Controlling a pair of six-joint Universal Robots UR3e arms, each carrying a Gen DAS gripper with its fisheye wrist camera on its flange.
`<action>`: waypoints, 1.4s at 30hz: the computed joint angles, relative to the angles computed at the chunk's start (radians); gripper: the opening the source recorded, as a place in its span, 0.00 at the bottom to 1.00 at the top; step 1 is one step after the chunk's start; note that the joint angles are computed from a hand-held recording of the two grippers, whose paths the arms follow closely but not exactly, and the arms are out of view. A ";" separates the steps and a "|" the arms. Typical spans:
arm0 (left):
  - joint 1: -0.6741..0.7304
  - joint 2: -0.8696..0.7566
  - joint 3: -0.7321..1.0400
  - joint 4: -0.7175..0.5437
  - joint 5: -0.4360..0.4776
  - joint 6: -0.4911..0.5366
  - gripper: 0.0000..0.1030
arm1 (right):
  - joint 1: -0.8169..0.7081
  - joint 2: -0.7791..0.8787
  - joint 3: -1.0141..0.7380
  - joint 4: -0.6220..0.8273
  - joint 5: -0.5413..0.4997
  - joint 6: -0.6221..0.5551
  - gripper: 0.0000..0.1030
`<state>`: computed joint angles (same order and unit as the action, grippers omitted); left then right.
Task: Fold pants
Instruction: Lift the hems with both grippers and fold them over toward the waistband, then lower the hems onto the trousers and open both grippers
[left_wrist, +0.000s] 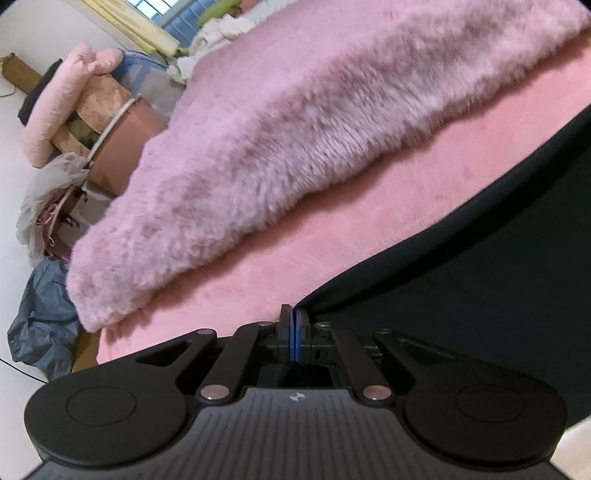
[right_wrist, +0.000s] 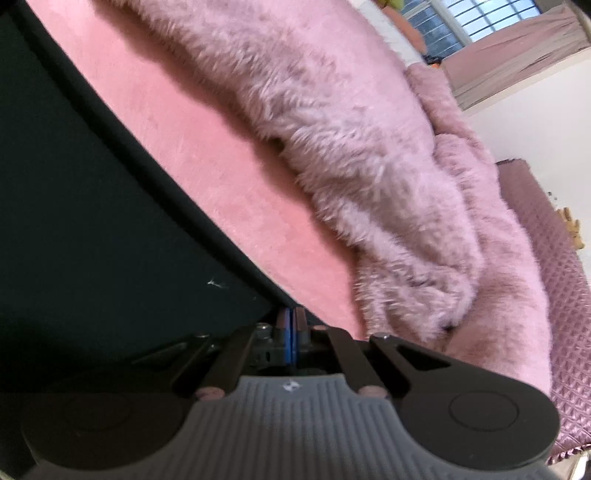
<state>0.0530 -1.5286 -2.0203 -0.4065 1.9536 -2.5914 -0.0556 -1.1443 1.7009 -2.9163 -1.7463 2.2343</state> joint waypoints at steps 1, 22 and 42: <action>0.003 0.019 0.000 -0.014 -0.005 0.009 0.00 | -0.003 -0.028 0.021 -0.010 0.007 0.004 0.00; 0.022 -0.101 -0.062 0.200 0.010 -0.049 0.35 | 0.019 0.084 -0.099 0.044 -0.029 0.289 0.53; -0.078 0.343 -0.194 -0.256 -0.310 -0.408 0.06 | -0.915 -1.083 0.924 0.426 0.904 0.977 0.51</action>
